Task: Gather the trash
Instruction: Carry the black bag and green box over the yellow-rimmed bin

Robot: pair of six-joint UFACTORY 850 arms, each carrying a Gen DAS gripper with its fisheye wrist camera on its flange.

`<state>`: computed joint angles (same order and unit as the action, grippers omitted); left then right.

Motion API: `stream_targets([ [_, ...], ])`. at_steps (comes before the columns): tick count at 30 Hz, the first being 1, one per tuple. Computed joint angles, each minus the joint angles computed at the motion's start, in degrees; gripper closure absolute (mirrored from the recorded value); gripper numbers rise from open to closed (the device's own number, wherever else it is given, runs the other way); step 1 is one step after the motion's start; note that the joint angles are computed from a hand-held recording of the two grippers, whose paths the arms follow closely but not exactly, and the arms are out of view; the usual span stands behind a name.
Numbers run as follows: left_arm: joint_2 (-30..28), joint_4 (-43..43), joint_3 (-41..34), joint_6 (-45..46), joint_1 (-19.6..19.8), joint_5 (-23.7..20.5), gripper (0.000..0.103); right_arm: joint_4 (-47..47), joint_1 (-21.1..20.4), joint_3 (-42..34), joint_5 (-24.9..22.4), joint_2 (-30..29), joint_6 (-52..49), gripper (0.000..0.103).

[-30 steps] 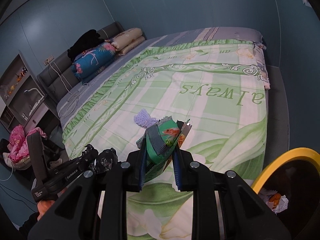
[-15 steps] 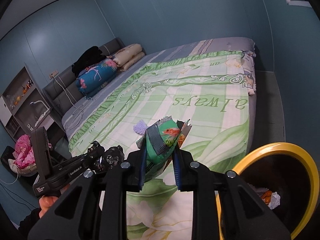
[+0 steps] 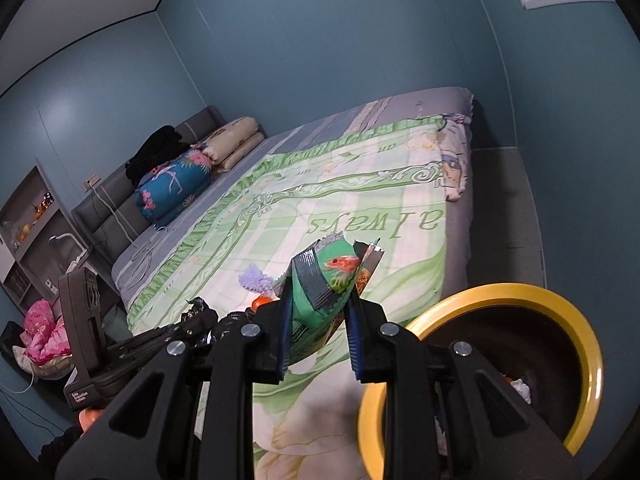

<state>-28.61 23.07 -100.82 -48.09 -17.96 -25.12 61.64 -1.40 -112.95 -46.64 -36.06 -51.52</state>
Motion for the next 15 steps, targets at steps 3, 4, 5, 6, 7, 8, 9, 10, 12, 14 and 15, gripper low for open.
stream_targets([
  [3,-2.37,-3.06,-3.02,3.7,-0.88,-0.5,0.097,0.56,-0.99,0.67,0.71,0.27,-0.27,0.081],
  [4,-3.27,-4.71,-4.15,5.47,-1.1,-0.69,0.097,0.79,-1.35,0.74,0.76,0.2,-0.17,0.081],
  [5,-4.11,-6.03,-5.17,6.89,-1.26,-0.87,0.097,0.91,-1.69,0.73,0.76,0.09,0.04,0.081],
  [6,-4.85,-6.89,-6.09,7.86,-1.47,-1.13,0.097,0.96,-2.06,0.44,0.76,-0.2,0.51,0.081],
  [7,-5.66,-7.92,-7.07,9.0,-1.69,-1.34,0.097,0.97,-2.36,0.35,0.91,-0.38,0.98,0.081],
  [8,-6.39,-9.27,-7.9,10.4,-1.83,-1.47,0.097,0.68,-2.6,0.38,1.1,-0.44,1.51,0.081],
  [9,-7.23,-10.62,-8.97,11.77,-1.99,-1.72,0.097,0.56,-2.87,0.37,1.19,-0.56,1.79,0.081],
  [10,-7.83,-11.25,-9.73,12.47,-2.19,-1.95,0.097,0.75,-3.16,0.5,1.4,-0.61,1.84,0.081],
  [12,-9.24,-12.01,-11.5,13.31,-2.62,-2.61,0.097,0.63,-3.58,1.08,2.63,-0.49,1.64,0.081],
  [14,-10.72,-14.36,-13.27,14.98,-2.92,-3.31,0.097,0.38,-3.85,2.02,4.39,-0.14,1.56,0.081],
  [15,-11.47,-15.29,-14.16,15.84,-3.07,-3.58,0.097,0.1,-4.07,2.13,4.73,-0.24,1.78,0.081],
])
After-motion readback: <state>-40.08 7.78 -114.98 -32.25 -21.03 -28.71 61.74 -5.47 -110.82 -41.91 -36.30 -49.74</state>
